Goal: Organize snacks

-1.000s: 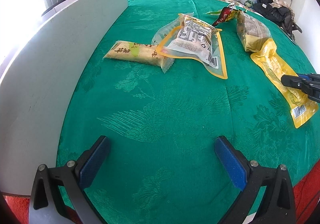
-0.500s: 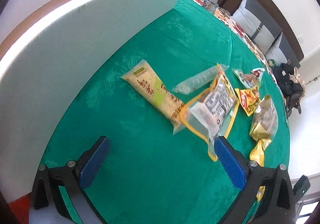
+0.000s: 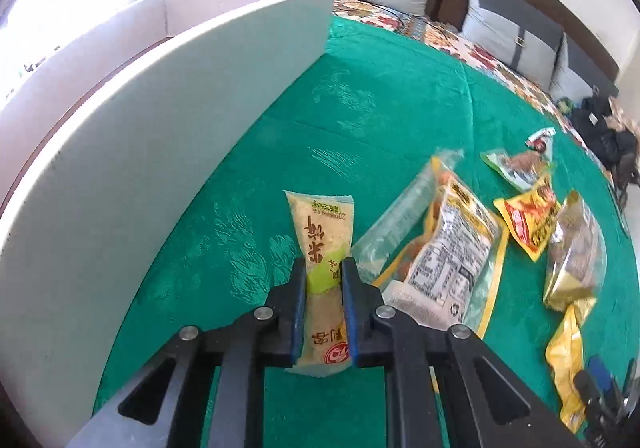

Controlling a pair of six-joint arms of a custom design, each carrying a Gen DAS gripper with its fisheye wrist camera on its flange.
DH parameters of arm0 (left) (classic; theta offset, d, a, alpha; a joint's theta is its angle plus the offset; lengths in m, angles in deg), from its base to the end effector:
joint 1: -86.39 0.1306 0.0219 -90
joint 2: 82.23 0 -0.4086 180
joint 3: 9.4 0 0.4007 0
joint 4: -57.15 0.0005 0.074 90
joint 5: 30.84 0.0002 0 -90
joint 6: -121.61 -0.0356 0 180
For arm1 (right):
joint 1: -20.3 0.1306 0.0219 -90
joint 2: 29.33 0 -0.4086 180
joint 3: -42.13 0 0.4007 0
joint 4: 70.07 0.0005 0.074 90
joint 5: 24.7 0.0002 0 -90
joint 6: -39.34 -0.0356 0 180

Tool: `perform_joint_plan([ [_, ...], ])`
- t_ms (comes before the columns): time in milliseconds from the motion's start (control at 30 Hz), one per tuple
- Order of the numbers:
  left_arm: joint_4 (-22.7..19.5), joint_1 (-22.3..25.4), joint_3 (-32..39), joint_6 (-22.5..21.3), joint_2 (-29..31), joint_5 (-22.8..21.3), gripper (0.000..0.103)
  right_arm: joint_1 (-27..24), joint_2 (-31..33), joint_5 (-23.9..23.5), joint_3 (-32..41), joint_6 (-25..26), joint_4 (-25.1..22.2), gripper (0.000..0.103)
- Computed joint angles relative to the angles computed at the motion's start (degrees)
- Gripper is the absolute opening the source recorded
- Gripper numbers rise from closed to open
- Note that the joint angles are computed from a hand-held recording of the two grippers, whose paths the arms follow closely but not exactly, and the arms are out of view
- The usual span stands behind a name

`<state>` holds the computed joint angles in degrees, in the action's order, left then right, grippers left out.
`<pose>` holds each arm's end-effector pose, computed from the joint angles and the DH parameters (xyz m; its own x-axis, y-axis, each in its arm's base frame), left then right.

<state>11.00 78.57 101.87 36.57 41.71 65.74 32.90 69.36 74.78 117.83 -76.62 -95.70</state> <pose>0.6903 -0.0994 0.2880 -0.8612 0.0316 -0.5073 0.1199 0.9825 -0.1424 0.5132 0.1082 0.2960 -0.7061 0.2846 -0.6484 0.2226 0.9585 0.1783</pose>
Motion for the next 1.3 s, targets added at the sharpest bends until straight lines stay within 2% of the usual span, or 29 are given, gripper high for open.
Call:
perform_joint_plan([
  [100, -4.4, 1.2, -2.7, -10.7, -2.0, 6.3, 0.016, 0.0, 0.0, 0.0, 0.0, 0.0, 0.0, 0.086],
  [167, -9.2, 2.2, -3.4, -16.9, -3.2, 9.9, 0.016, 0.0, 0.0, 0.1, 0.0, 0.0, 0.0, 0.086],
  [233, -12.7, 3.0, -4.3, -19.8, -4.4, 11.0, 0.018, 0.0, 0.0, 0.1, 0.0, 0.0, 0.0, 0.086],
  [267, -13.5, 3.3, -4.6, -20.0, -4.7, 10.8, 0.023, 0.0, 0.0, 0.1, 0.0, 0.0, 0.0, 0.086],
  [300, -13.5, 3.5, -5.6, -19.8, -5.4, 10.1, 0.029, 0.0, 0.0, 0.1, 0.0, 0.0, 0.0, 0.086],
  [367, -12.1, 3.5, -7.3, -19.2, -6.4, 9.0, 0.067, 0.0, 0.0, 0.1, 0.0, 0.0, 0.0, 0.086],
  [433, -10.7, 3.2, -8.6, -18.9, -6.9, 8.4, 0.077, 0.0, 0.0, 0.1, 0.0, 0.0, 0.0, 0.086],
  [500, -8.7, 2.5, -9.9, -19.9, -7.4, 7.4, 0.081, 0.0, 0.0, 0.1, 0.0, 0.0, 0.0, 0.086],
  [633, -3.3, 0.7, -13.6, -22.6, -9.0, 1.9, 0.091, 0.1, 0.0, 0.1, 0.0, 0.0, 0.0, 0.086],
  [700, -1.7, 0.7, -15.0, -21.5, -9.4, 1.9, 0.102, 0.1, 0.0, 0.1, 0.0, 0.0, 0.0, 0.086],
  [800, 1.6, 0.9, -17.3, -21.0, -10.5, 2.1, 0.103, 0.1, 0.1, 0.1, 0.0, 0.0, 0.0, 0.086],
  [1100, 4.0, 1.1, -18.9, -21.6, -11.4, 2.8, 0.103, 0.0, 0.1, 0.1, 0.0, 0.0, 0.0, 0.086],
  [1300, 4.1, 1.1, -19.1, -21.6, -11.6, 2.8, 0.103, 0.0, 0.1, 0.2, 0.0, 0.0, 0.1, 0.086],
])
